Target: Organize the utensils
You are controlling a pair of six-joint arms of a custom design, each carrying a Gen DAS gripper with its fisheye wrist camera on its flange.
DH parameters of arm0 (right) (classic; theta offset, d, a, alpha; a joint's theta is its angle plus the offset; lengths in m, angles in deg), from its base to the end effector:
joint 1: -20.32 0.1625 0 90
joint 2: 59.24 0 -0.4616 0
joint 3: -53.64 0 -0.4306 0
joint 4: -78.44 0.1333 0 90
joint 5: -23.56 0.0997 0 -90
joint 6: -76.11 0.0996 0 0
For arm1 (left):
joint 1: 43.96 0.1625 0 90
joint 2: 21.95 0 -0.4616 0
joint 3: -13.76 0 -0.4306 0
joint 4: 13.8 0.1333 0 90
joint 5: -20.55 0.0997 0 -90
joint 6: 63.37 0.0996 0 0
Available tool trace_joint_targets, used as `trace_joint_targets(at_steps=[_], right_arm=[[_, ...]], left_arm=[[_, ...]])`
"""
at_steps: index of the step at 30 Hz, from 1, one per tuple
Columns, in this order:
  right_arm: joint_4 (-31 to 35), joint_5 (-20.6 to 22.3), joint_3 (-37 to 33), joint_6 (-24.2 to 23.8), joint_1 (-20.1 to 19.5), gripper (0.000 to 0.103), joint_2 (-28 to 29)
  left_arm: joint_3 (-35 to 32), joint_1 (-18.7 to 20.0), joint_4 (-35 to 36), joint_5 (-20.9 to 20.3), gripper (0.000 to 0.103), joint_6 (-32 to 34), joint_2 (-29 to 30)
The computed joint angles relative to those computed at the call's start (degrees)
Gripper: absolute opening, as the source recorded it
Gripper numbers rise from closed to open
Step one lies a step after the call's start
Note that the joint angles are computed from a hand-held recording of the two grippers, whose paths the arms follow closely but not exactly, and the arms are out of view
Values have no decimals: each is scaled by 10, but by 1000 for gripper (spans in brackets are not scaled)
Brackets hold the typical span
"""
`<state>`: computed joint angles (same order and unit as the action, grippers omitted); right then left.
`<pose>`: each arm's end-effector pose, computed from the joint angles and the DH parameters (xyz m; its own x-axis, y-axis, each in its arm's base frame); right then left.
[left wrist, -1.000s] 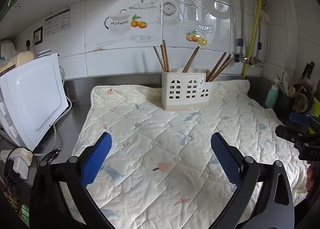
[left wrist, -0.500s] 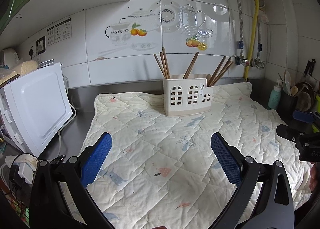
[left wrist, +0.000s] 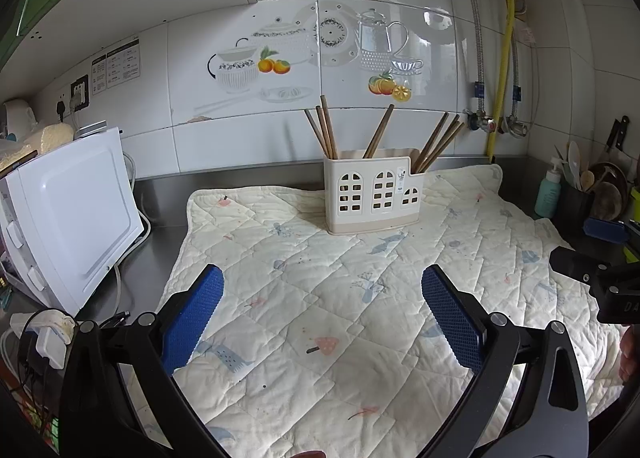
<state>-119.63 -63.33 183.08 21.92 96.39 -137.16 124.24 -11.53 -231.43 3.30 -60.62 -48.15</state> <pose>0.0137 -0.5211 0.3052 -0.6810 -0.3189 0.6591 -0.7171 0.4723 -0.5124 -0.3416 -0.4877 -0.0152 -0.6821 -0.0824 -0.7266 0.6472 0.3944 -0.6523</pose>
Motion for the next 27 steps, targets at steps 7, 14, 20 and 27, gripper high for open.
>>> trace_joint_targets(at_steps=[7, 14, 20, 27], right_arm=[[1, 1, 0, 0, 0, 96, 0], [1, 0, 0, -1, 0, 96, 0], [0, 0, 0, -1, 0, 96, 0], [2, 1, 1, -1, 1, 96, -2]], left_arm=[[1, 0, 3, -1, 98, -3, -1], [4, 1, 5, -2, 98, -8, -2], [5, 2, 10, -4, 98, -14, -3], [9, 3, 14, -6, 98, -22, -5]])
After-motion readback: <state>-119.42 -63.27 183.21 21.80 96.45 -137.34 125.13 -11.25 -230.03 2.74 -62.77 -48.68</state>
